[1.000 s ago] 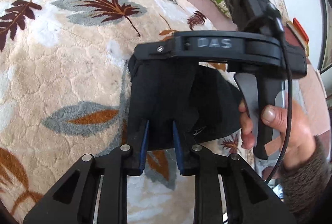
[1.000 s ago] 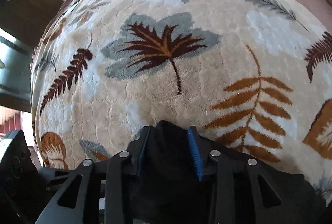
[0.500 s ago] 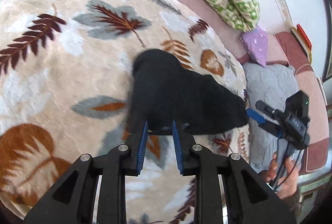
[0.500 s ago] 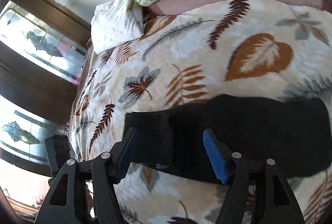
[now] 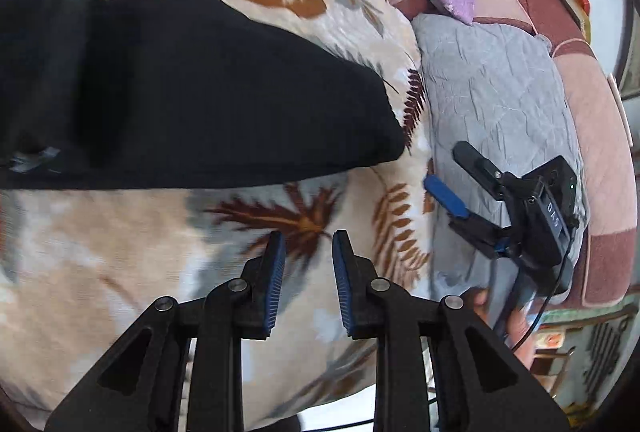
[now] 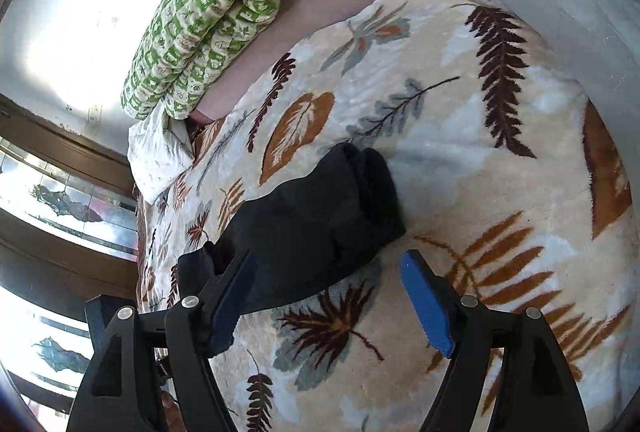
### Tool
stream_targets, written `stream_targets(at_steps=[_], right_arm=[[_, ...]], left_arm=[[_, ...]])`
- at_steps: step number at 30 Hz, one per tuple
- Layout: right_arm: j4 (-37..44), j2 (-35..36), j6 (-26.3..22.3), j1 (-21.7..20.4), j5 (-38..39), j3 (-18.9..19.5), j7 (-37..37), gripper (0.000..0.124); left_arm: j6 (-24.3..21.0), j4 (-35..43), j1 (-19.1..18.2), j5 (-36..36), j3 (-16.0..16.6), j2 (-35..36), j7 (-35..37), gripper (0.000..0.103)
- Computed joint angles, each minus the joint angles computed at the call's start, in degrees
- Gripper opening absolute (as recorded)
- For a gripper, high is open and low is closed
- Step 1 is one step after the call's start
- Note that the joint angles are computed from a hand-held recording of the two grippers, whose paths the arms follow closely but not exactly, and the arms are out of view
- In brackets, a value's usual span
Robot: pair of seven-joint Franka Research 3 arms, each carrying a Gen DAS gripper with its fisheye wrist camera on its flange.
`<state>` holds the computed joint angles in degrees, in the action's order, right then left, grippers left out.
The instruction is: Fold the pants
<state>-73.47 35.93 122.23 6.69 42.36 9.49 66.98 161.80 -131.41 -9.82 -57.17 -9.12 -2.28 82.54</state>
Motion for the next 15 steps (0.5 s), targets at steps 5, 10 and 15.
stream_targets(at_steps=[5, 10, 15], right_arm=[[6.96, 6.3, -2.29, -0.53, 0.77, 0.99, 1.01, 0.077], [11.99, 10.79, -4.43, -1.35, 1.03, 1.97, 1.27, 0.077], [16.38, 14.07, -5.93, -2.05, 0.7, 2.54, 2.0, 0.078]], left_arm=[[1.88, 6.11, 0.88, -12.79, -2.3, 6.68, 1.81, 0.021], [5.89, 9.21, 1.89, -21.77, -4.51, 10.15, 1.97, 0.021], [9.83, 9.22, 1.9, -17.93, -6.13, 11.2, -5.11, 0.021]])
